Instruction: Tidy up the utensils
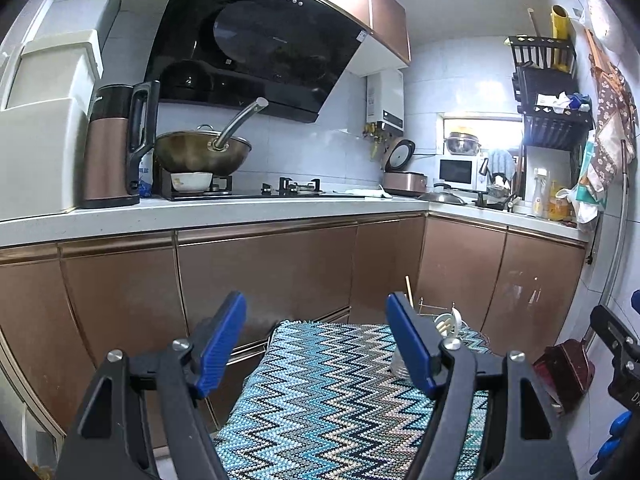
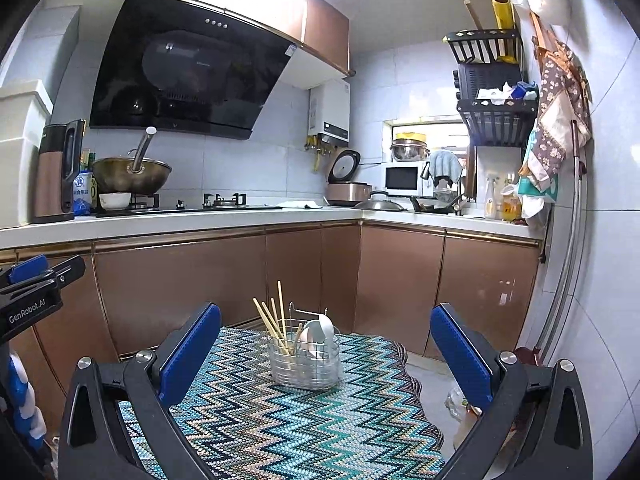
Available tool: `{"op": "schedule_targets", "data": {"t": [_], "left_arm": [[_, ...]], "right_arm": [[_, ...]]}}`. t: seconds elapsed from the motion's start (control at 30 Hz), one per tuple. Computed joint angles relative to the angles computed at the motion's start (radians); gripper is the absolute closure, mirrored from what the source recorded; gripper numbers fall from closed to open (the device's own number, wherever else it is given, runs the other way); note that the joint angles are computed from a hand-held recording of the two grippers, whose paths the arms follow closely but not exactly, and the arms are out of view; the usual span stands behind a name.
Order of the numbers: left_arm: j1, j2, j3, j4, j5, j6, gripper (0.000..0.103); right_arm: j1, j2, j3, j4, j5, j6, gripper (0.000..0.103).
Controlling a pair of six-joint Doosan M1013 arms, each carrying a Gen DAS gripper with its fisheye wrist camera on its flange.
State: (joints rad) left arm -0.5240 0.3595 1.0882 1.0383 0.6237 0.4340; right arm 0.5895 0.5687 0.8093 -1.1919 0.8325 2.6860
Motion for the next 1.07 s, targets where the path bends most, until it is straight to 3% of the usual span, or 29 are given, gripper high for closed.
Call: {"op": "schedule_targets", "data": {"t": [1.07], "left_arm": [[-0.013, -0.033, 0.042, 0.041, 0.03, -0.026, 0.032]], "right_arm": [[0.009, -0.027, 0.045, -0.022, -0.005, 0.034, 0.0]]}}
